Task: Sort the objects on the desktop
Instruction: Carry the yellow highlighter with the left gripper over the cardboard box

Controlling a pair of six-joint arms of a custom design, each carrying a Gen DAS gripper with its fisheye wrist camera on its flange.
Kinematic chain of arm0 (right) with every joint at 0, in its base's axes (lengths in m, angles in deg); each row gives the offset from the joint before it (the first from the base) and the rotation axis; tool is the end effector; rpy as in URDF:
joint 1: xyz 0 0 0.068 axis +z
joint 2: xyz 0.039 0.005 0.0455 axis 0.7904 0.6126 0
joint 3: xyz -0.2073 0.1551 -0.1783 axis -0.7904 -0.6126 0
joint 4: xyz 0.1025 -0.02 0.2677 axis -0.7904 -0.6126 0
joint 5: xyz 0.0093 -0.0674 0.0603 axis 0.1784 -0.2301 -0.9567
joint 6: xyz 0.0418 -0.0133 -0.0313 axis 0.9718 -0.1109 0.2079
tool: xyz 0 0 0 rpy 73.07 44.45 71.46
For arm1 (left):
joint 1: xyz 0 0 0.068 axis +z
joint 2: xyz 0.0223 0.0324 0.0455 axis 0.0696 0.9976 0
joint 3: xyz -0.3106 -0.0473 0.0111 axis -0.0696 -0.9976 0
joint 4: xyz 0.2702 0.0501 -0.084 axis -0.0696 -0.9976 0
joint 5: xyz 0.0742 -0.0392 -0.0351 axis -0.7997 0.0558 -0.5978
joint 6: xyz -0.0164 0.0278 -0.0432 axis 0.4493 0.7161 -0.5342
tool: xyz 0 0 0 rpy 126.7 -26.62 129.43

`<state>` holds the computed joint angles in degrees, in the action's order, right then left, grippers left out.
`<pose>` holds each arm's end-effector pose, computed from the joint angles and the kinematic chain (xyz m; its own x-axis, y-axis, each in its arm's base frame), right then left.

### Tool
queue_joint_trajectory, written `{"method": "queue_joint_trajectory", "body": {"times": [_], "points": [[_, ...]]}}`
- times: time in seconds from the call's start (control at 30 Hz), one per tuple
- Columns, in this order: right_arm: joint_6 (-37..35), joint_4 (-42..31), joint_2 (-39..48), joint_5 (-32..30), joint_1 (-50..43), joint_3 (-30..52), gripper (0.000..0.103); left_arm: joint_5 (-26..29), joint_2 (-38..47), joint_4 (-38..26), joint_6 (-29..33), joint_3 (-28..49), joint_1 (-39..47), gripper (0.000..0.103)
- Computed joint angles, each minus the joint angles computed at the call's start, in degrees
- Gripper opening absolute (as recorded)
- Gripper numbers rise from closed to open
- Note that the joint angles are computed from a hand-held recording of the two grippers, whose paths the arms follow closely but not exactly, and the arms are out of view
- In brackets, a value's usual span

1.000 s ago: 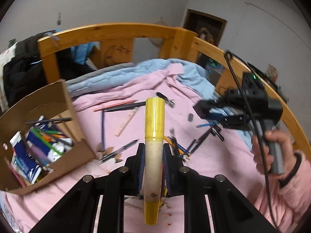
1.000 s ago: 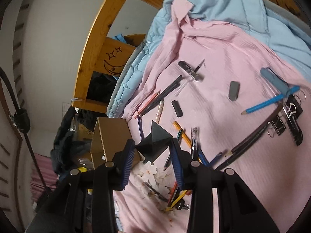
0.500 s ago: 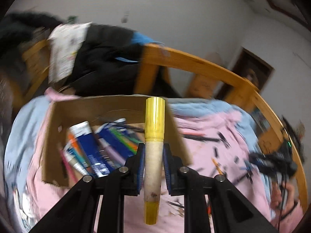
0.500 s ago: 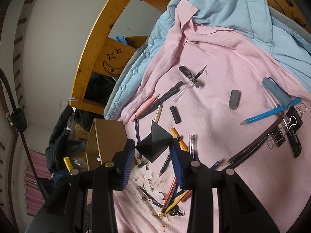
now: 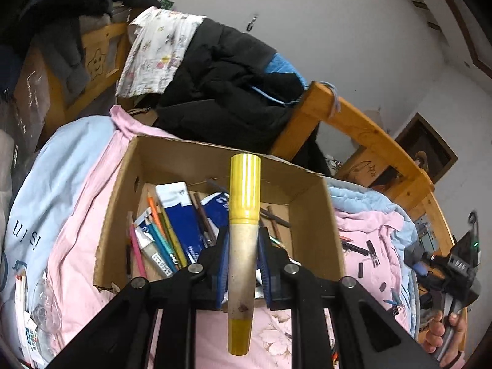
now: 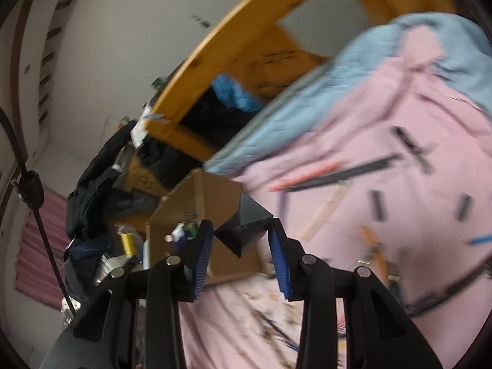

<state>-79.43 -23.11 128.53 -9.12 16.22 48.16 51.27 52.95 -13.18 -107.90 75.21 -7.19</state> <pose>0.2746 -0.1643 0.2921 -0.8644 0.3398 -0.3706 -0.0320 0.6984 0.7150 0.1966 -0.0408 0.3115 -0.7057 -0.3831 -0.5961 -0.1527 0.9037 -0.4000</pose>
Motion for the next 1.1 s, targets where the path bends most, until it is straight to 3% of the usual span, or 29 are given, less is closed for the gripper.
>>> {"method": "queue_joint_trajectory", "body": {"times": [0.2,0.4,0.7,1.1], "points": [[13.9,10.7,-4.1,-0.2,16.5,-3.5,0.038,0.7,1.3,0.8,1.4,-1.0,3.4,0.018],[22.3,19.8,-3.8,3.2,26.2,-7.2,0.038,1.5,3.7,1.9,2.7,-2.1,6.8,0.018],[26.5,28.2,-2.2,13.0,34.8,-10.1,0.038,2.9,8.5,6.9,5.4,-4.5,7.7,0.018],[25.2,26.4,0.3,21.4,41.1,-5.9,0.038,9.0,11.2,10.0,6.1,-6.8,12.9,0.018]]}}
